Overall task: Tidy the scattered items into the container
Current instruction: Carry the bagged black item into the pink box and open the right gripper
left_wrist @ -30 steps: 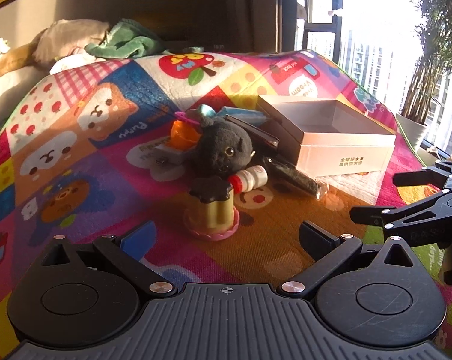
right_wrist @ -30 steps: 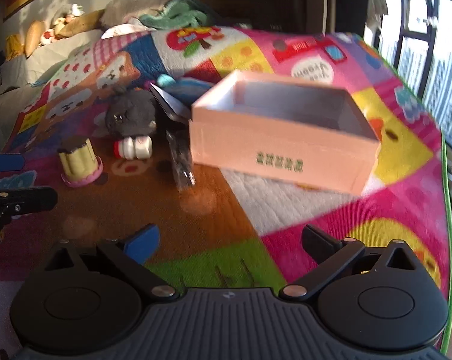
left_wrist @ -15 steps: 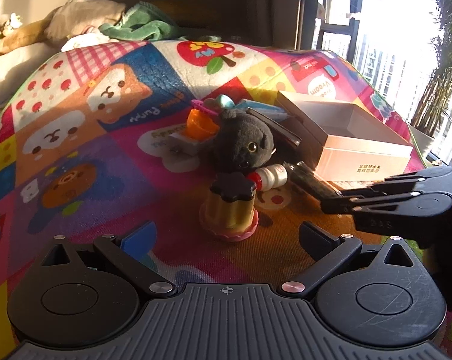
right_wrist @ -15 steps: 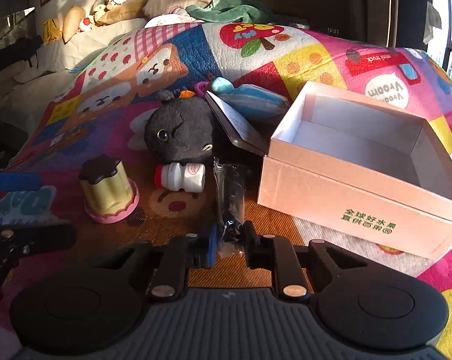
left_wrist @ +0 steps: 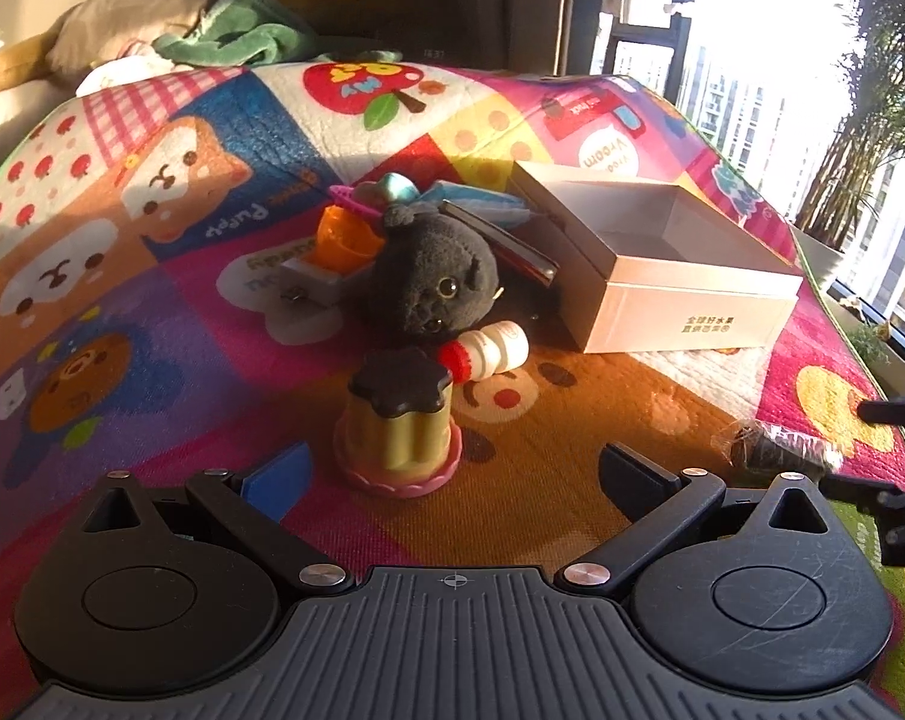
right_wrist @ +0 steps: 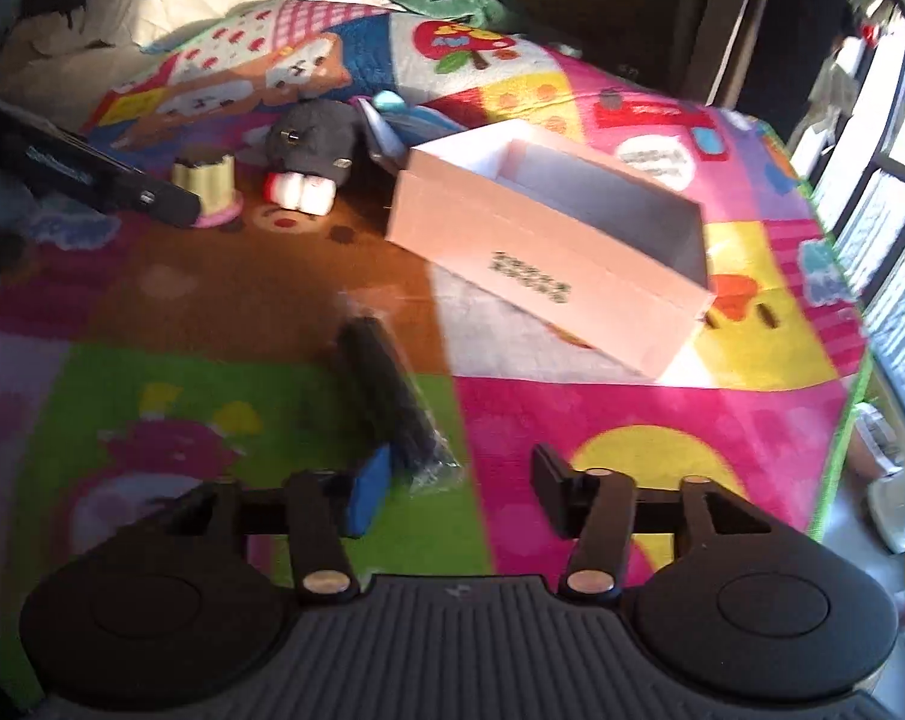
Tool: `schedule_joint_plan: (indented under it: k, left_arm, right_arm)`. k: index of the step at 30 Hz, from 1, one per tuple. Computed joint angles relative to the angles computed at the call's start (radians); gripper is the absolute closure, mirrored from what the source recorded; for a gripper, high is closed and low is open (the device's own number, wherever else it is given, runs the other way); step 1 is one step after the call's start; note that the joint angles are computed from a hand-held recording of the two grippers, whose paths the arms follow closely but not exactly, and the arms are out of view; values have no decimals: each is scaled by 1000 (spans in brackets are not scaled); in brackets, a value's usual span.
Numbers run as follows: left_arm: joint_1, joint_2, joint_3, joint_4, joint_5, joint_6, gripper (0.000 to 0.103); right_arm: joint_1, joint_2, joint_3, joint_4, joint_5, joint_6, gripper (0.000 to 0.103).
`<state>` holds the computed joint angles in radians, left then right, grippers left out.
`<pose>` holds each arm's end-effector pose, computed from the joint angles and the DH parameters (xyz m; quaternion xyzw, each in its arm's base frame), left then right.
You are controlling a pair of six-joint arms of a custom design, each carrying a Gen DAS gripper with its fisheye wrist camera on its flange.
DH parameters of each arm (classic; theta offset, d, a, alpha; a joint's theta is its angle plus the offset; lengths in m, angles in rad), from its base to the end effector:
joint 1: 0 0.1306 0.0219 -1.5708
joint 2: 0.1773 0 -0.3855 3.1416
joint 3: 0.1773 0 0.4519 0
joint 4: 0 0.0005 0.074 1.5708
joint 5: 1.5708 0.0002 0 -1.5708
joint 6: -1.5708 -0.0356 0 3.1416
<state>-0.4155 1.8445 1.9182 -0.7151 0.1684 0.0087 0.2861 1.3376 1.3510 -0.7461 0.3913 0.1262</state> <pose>0.6634 -0.2997 0.4454 0.2169 0.8648 -0.1675 0.4207 0.5139 0.1365 0.4499 -0.1060 0.8933 -0.1451 0.4120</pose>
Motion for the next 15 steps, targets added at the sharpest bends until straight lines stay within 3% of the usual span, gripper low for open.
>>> schedule_joint_plan:
  k: [2, 4, 8, 11, 13, 15]
  left_arm:
    - [-5, -5, -8, 6, -6, -14, 0]
    - [-7, -9, -17, 8, -11, -26, 0]
    - [-8, -7, -17, -3, -19, -25, 0]
    - [-11, -7, -19, 4, -31, -24, 0]
    - [-11, -16, -33, 20, -35, -37, 0]
    - [-11, -27, -50, 38, -42, -63, 0]
  right_arm:
    - [4, -4, -28, 66, 142, 37, 38]
    - [1, -11, -45, 113, 208, -18, 35]
    - [-29, -50, -60, 151, 31, -332, 5]
    - [-42, -19, -24, 126, -84, -600, 0]
    - [-42, 18, 9, 96, -138, -683, 0]
    - [-19, 56, 37, 63, -103, -681, 0]
